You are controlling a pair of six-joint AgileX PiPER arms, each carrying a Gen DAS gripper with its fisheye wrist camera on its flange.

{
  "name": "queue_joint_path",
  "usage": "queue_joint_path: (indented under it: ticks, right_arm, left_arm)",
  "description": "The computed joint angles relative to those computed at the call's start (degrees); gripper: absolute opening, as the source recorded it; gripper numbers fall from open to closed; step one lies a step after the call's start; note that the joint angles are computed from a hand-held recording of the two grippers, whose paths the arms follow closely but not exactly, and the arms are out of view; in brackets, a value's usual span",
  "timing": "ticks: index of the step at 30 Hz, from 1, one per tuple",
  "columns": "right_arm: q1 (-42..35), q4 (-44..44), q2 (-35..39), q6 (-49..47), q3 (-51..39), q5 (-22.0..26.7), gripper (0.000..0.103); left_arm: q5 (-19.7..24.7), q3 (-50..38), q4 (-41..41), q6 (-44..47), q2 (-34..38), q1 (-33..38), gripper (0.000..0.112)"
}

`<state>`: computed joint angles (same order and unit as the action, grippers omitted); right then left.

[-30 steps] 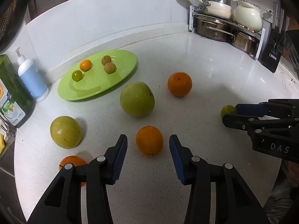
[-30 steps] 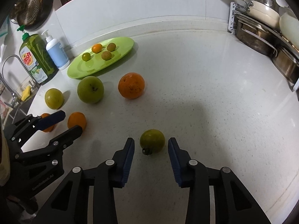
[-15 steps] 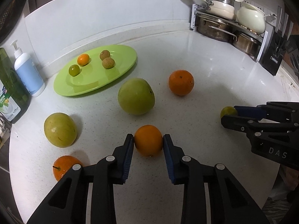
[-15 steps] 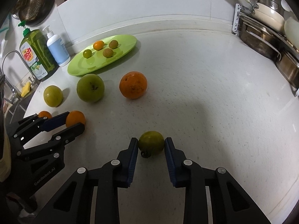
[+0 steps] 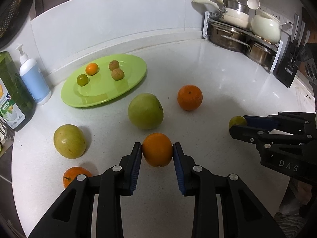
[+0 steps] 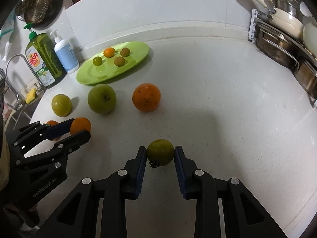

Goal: Organize fruits
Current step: 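Grasp an orange with the left gripper while the right gripper grasps a green lime, then carry the orange with the left gripper while the right gripper carries the lime over the plate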

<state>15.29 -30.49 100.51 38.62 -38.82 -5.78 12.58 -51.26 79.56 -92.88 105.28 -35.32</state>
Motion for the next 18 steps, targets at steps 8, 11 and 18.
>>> queue_joint_path:
  ticks: [8,11,18]
  right_arm:
    - [1.18,-4.16,-3.51,3.32,-0.17,-0.09,0.030]
    - [1.45,-10.90,-4.92,9.62,-0.93,-0.34,0.030]
    - [2.16,-22.26,-6.93,19.18,-3.99,-1.16,0.030]
  left_arm:
    - [1.45,1.56,-1.67,0.69,-4.94,-0.08,0.032]
    - [2.91,2.17,-1.72,0.53,-7.23,-0.14,0.032]
    - [5.22,1.58,-5.60,4.88,-10.75,0.97,0.032]
